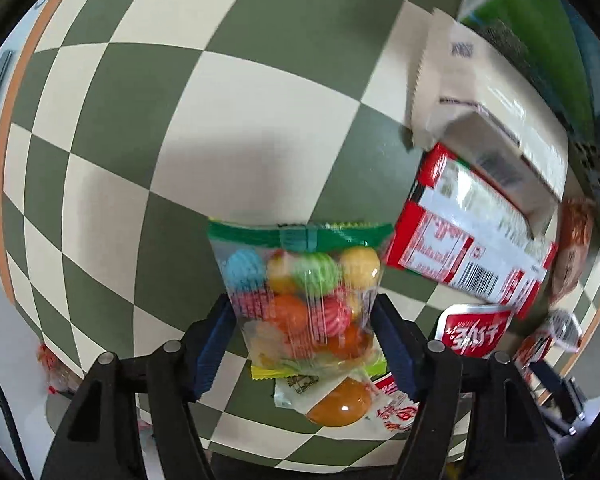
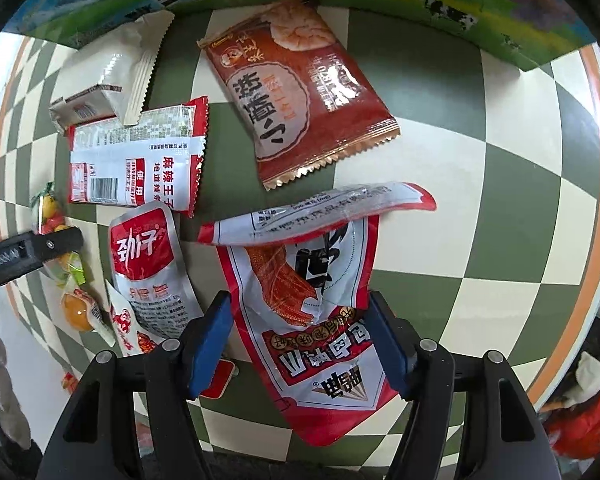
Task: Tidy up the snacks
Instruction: 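Grasp the candy ball bag with the left tool while the right tool carries the strip bag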
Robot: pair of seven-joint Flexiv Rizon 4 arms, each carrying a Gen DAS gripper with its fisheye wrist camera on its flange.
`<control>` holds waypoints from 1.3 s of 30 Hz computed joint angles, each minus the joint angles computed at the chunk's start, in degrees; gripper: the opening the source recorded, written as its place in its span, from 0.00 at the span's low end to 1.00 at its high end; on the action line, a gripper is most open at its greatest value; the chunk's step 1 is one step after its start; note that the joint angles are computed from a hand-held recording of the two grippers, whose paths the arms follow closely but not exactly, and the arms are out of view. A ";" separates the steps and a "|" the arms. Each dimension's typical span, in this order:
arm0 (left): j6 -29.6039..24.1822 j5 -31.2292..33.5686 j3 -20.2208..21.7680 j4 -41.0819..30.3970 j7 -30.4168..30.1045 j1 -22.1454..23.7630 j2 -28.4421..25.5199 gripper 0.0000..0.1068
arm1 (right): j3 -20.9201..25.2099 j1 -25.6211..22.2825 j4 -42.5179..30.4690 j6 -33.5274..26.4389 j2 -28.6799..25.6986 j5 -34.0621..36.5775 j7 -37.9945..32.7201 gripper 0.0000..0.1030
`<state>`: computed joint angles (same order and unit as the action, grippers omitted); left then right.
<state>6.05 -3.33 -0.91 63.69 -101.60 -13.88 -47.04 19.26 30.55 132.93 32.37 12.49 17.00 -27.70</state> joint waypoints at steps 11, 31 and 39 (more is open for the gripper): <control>4.12 2.09 -0.13 5.71 2.34 -1.45 5.22 0.44 | 2.05 1.60 0.49 5.77 -1.60 -3.84 4.19 0.55; 4.57 1.67 -2.21 2.00 4.58 -5.57 7.41 0.44 | 2.21 1.09 3.74 11.99 8.30 -6.21 11.58 0.01; 5.37 0.40 -2.82 1.92 6.12 -6.12 8.99 0.44 | 1.31 -0.50 6.74 11.59 16.76 -5.04 12.26 0.01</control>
<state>11.42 -2.93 -3.73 65.61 -95.48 -20.00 -38.05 20.56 30.05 139.67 43.96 29.24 11.96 -15.44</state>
